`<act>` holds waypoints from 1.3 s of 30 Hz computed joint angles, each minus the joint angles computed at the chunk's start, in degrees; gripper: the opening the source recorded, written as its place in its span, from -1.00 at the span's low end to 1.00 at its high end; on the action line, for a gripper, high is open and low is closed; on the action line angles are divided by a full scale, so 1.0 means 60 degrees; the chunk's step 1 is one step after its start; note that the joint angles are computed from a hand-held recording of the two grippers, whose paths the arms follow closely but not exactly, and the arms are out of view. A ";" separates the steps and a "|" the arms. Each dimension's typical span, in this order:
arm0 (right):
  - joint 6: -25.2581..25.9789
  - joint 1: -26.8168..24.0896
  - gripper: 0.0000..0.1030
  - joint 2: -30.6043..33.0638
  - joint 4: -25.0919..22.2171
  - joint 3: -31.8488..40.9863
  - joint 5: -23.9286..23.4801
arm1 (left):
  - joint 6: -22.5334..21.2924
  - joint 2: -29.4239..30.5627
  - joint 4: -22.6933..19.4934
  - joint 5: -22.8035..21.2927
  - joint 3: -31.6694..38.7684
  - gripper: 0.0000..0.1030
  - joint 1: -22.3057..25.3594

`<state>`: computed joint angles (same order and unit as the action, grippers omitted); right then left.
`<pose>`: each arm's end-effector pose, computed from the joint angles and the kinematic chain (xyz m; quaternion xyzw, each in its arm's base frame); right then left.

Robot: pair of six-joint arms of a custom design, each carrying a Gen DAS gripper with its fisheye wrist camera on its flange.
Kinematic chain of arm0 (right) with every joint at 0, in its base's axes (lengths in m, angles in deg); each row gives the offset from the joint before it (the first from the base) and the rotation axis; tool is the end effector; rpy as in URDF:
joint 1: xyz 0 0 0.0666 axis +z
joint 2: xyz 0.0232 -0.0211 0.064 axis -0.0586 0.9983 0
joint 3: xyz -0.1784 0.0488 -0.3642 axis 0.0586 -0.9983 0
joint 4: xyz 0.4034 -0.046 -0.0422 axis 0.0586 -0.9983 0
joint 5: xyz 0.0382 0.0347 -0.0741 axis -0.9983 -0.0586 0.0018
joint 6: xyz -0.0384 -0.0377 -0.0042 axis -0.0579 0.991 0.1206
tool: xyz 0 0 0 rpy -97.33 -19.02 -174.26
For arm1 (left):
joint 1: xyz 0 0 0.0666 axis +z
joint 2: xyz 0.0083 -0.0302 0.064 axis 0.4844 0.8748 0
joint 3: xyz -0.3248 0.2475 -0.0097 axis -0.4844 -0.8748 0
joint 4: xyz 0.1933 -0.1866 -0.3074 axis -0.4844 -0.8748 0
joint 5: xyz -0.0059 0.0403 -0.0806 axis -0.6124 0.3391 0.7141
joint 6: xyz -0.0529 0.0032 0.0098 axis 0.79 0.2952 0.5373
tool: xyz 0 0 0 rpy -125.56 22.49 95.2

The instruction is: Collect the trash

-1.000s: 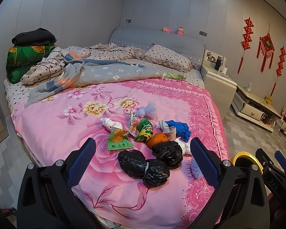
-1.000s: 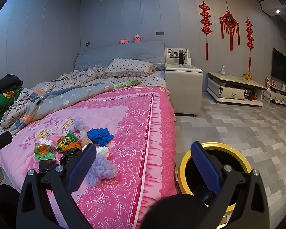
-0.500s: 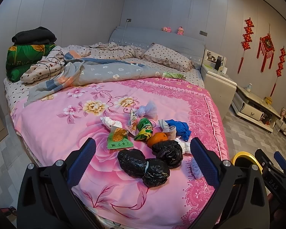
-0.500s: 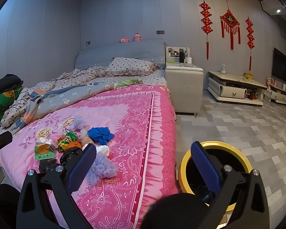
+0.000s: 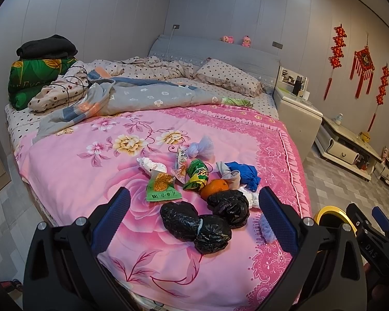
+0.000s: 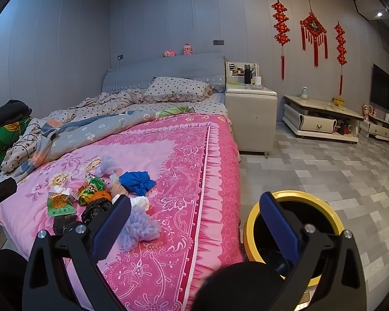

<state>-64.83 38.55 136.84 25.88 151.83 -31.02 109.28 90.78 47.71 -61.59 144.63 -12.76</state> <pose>0.2873 0.2195 0.5060 0.1811 0.8367 -0.0799 0.5106 0.3873 -0.3284 0.5029 0.0428 0.8706 -0.1123 0.4771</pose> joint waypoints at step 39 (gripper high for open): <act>0.0077 -0.0312 0.87 0.0270 -0.0161 0.0118 -0.0806 | 0.0234 0.0221 -0.0416 0.0217 0.0114 0.84 0.0248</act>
